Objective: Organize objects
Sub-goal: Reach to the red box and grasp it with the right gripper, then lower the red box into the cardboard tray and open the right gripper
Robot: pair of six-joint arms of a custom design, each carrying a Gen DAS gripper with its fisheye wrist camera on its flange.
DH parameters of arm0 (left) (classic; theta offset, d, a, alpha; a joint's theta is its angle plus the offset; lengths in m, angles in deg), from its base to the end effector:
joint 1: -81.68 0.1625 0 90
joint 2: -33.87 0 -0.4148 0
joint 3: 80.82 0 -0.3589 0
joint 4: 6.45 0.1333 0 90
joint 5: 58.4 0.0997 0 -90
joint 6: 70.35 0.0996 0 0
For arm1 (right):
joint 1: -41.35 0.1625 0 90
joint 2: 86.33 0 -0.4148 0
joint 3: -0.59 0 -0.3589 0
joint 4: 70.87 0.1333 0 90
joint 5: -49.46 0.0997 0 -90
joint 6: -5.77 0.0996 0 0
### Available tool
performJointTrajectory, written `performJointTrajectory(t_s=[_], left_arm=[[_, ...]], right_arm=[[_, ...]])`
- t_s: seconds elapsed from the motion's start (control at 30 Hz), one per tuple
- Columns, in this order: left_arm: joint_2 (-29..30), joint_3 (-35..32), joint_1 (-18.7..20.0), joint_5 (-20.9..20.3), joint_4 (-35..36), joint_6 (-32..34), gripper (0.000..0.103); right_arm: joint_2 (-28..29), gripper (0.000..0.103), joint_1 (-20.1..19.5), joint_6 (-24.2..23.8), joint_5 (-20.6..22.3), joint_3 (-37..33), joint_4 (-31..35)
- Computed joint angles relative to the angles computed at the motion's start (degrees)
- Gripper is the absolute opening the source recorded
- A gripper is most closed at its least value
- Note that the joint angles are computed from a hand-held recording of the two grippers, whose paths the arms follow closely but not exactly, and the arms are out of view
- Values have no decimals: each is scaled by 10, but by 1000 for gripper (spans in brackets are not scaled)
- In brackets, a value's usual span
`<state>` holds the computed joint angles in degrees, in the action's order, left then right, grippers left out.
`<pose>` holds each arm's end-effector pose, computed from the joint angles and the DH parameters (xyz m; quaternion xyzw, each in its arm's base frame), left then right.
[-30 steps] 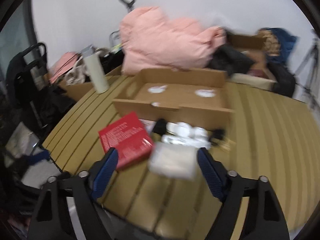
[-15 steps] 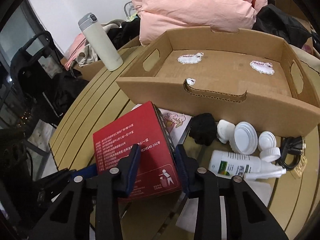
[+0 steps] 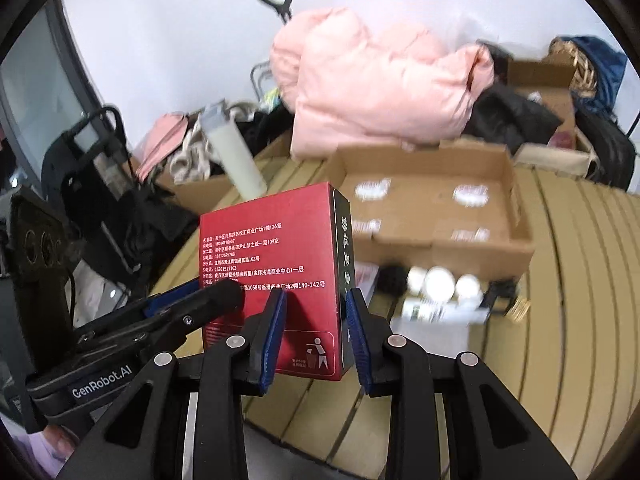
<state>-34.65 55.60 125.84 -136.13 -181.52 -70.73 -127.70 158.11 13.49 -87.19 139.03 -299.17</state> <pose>-0.1872 -0.3971 0.1524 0.3652 0.9129 -0.1780 0.0389 0.2287 -0.3183 0.0948 0.0047 -0.8707 0.4186 0.2581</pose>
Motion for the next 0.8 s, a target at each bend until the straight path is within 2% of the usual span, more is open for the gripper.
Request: performJointTrajectory(t_s=[0.13, 0.23, 0.37, 0.47, 0.53, 0.57, 0.6, 0.67, 0.7, 0.77, 0.8], left_arm=[[66, -106, 12, -18, 33, 35, 39], [135, -200, 40, -41, 86, 54, 39], [222, -295, 65, -29, 114, 88, 38], [298, -385, 81, 5, 151, 98, 38], [349, -444, 91, 47, 180, 106, 39], [369, -466, 96, 65, 193, 110, 42], [392, -494, 99, 90, 212, 108, 43], [406, -506, 102, 114, 213, 114, 43], [402, -498, 105, 102, 192, 124, 45], [388, -475, 110, 75, 150, 146, 69], [379, -464, 109, 70, 130, 150, 75]], right_arm=[[-60, 34, -13, -22, -1, -31, 40], [-102, 34, -65, -32, 39, -53, 80], [-118, 34, -145, -59, 98, -97, 122], [-110, 34, -205, -63, 146, -143, 165], [-98, 33, -248, -50, 185, -182, 211], [-89, 33, -265, -45, 202, -200, 231], [-77, 33, -279, -41, 212, -221, 253], [-50, 33, -290, -31, 190, -257, 288], [-40, 33, -293, -26, 183, -268, 300], [-32, 33, -297, -27, 179, -266, 281], [-30, 33, -296, -32, 168, -262, 262]])
